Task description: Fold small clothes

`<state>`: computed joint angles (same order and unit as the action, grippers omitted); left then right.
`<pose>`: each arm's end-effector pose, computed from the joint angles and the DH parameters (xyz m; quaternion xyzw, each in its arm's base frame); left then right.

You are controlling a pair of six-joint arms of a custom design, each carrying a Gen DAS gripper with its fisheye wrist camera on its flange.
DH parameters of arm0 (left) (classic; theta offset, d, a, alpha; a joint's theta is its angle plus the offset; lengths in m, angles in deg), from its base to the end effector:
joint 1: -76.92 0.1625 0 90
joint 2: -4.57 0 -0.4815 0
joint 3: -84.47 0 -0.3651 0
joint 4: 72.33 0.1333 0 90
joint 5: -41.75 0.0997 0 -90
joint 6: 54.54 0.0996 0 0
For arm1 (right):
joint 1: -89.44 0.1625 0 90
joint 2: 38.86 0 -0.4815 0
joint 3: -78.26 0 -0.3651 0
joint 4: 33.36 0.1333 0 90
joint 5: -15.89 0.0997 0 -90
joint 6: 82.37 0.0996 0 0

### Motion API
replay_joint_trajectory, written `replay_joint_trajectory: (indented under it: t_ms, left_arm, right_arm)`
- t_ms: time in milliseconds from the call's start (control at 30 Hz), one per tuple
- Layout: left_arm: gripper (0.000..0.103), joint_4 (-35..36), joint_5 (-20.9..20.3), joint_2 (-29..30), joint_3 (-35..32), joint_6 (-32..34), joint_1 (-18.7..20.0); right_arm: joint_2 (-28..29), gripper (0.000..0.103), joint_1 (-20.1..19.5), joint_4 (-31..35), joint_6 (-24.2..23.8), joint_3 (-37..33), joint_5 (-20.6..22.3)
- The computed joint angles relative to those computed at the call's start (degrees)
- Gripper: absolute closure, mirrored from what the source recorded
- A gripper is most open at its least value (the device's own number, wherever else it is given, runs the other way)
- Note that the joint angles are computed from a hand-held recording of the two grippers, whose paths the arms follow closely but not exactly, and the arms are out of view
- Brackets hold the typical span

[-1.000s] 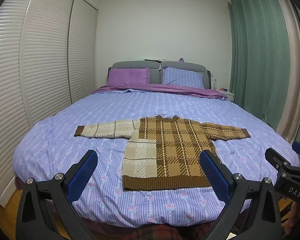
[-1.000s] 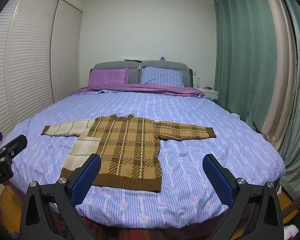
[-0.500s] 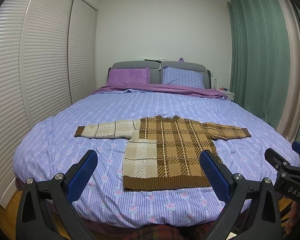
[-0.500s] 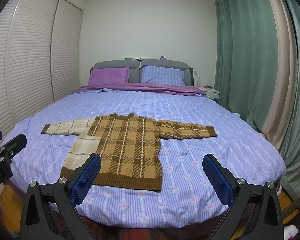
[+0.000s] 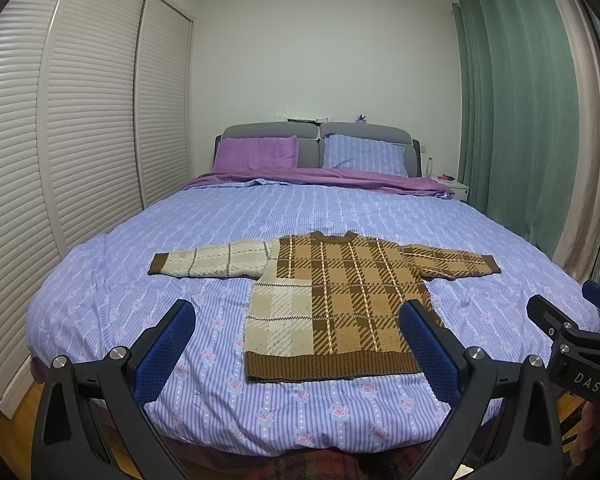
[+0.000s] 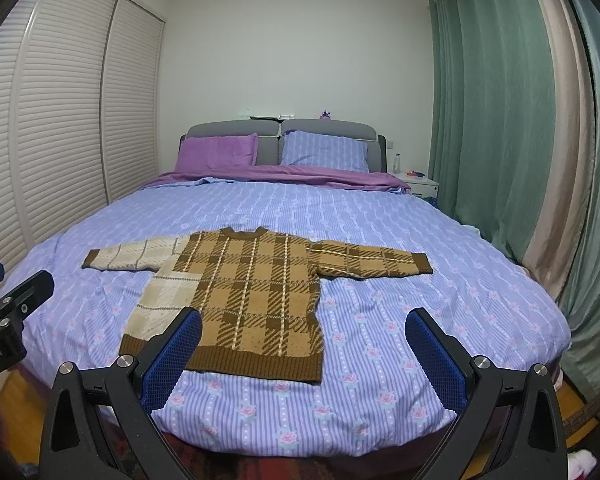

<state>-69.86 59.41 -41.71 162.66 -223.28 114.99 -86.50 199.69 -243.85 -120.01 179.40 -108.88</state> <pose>-0.3406 -0.5566 0.2182 0.1396 0.7524 -0.5346 0.3586 0.2988 -0.5889 0.2846 0.2409 -0.7762 0.4829 0.3259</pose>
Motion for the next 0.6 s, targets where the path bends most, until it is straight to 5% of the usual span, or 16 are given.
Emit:
replay_joint_trajectory:
  t_ms: [400,600]
  left_arm:
    - [0.000,-1.2,1.7,2.9,-6.0,6.6,2.0]
    - [0.000,12.9,7.3,11.9,-22.5,2.7,6.1]
  right_arm:
    - [1.0,0.000,-0.7,0.6,0.0,-2.4,-0.5]
    - [3.4,0.000,-3.9,4.6,1.6,-9.7,0.2]
